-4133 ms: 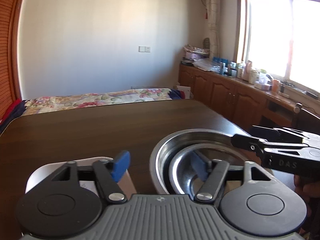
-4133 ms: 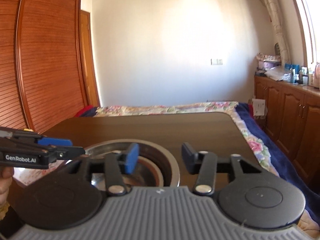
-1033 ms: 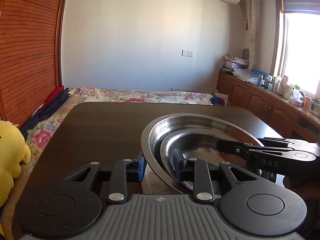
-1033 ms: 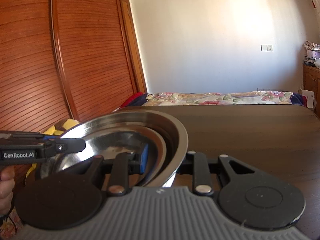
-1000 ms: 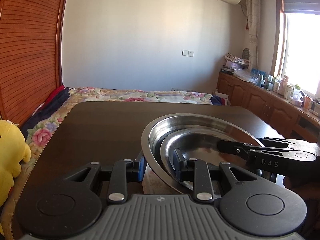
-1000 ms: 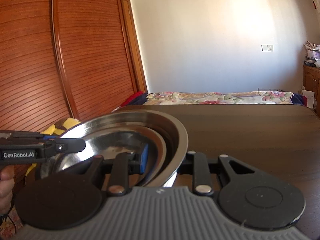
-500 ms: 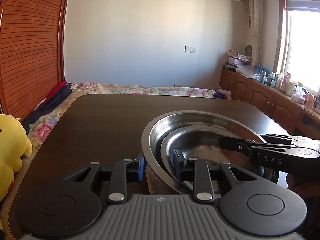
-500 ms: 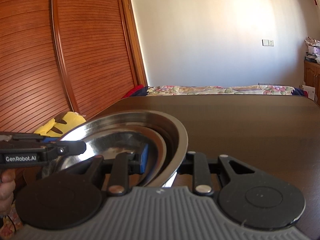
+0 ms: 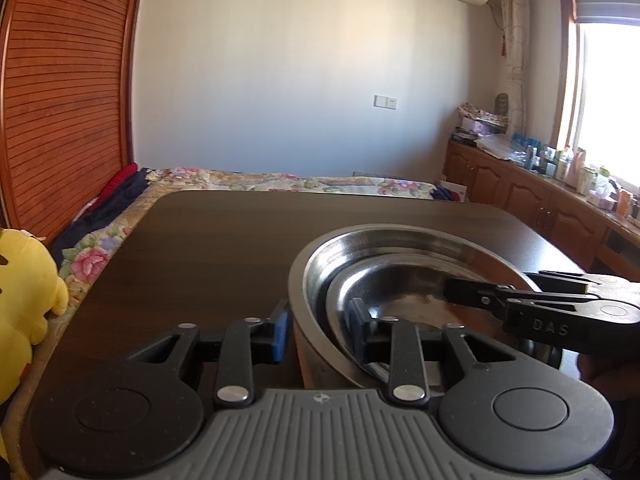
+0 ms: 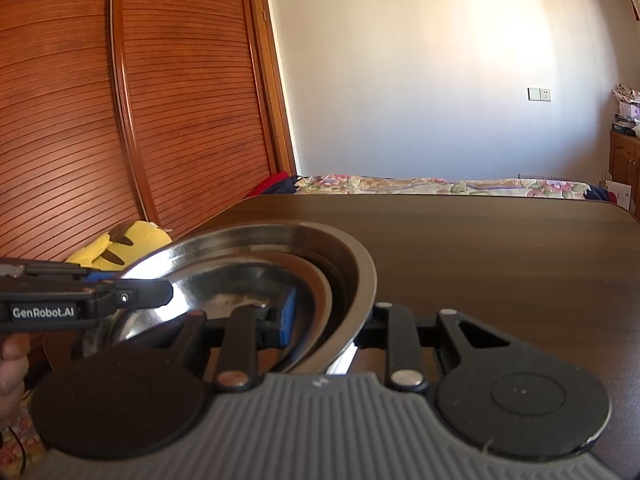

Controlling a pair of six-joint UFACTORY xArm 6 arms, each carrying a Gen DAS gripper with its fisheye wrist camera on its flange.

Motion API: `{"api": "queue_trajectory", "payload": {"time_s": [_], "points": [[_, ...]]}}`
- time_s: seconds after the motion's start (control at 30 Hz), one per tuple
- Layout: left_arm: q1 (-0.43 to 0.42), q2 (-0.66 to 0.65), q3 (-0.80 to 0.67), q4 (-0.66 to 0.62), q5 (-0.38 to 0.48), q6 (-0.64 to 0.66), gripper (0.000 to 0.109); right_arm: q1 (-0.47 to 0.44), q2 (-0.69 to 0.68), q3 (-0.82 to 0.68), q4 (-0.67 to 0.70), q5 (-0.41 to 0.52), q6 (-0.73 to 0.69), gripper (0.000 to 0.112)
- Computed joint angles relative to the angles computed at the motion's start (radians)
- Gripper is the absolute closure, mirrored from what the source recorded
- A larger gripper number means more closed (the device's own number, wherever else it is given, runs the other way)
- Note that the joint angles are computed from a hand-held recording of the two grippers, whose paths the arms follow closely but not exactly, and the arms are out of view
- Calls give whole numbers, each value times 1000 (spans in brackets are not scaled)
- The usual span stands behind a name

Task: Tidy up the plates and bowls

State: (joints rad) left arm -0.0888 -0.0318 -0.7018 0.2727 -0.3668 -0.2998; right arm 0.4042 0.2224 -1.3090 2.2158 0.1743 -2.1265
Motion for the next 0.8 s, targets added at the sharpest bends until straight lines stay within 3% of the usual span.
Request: {"api": "queue_trajectory", "payload": {"time_s": [0.23, 0.33, 0.47, 0.7, 0.8], "points": [[-45, -21, 14, -185, 2, 170, 65, 7, -13, 12, -51, -12, 61, 78], [-62, -28, 16, -252, 5, 228, 65, 9, -13, 6, -18, -25, 21, 62], [-98, -43, 21, -383, -2, 338, 56, 8, -10, -8, 1, -30, -12, 61], [-158, -81, 20, -552, -14, 498, 46, -10, -51, 9, 152, -34, -168, 57], [-196, -99, 19, -641, -25, 582, 37, -23, -88, 29, 236, -31, -254, 53]]}}
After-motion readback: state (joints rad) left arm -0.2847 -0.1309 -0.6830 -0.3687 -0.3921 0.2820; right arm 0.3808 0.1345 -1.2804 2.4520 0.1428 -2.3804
